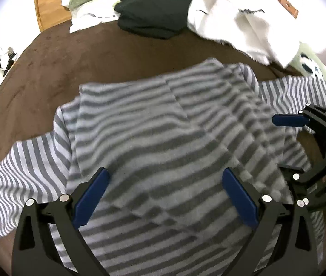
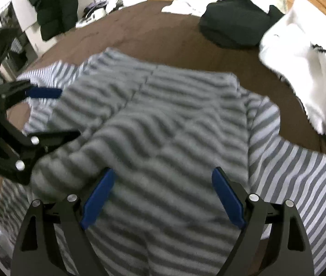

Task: Fold large clothes

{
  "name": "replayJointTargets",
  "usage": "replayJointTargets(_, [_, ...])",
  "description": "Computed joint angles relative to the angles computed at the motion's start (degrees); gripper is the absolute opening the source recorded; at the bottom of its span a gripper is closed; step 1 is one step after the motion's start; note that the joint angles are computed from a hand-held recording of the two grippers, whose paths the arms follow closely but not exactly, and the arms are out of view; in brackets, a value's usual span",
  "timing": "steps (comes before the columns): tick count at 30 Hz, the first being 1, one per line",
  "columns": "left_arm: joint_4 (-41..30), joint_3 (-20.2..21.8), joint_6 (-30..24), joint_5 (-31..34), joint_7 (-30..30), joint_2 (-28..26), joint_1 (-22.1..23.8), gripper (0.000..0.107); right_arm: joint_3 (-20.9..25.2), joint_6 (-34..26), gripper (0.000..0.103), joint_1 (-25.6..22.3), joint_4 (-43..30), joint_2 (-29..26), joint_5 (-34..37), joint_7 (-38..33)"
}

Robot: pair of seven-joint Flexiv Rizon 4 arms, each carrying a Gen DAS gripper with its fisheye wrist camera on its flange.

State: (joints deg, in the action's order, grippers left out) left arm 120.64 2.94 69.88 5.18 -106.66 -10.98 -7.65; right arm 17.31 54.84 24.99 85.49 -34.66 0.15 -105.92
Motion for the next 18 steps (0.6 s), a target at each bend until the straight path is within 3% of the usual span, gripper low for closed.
replayJointTargets(5, [4.66,-0.51,4.42,-1.87,-0.36,-0.68,-0.01,0.096,-0.1,2.11,0.086,-0.8,4.51,0.91,0.93,0.98])
replayJointTargets(9, [11.18,-2.03,16.22,-7.0,0.17,-2.17,0.86,0.097,0.33,6.67,0.086,-1.85,7.73,0.8,1.68,1.14])
replayJointTargets(11, [11.91,1.38,21.08,-5.03,-2.12,-3.37,-2.3,0.097,0.76,7.87,0.086,-2.32,8.26,0.69,1.75,1.15])
replayJointTargets(13, [11.56,4.68,22.69,-3.72,-3.68,-4.27,-5.33,0.097,0.73,9.06,0.086,-2.26,8.9,0.68,1.22,1.32])
replayJointTargets(18, [11.98,5.41,23.61,-4.98,-2.87,-4.59,-6.34,0.097,1.02,10.07,0.087,-2.45,9.45,0.67,0.46,2.47])
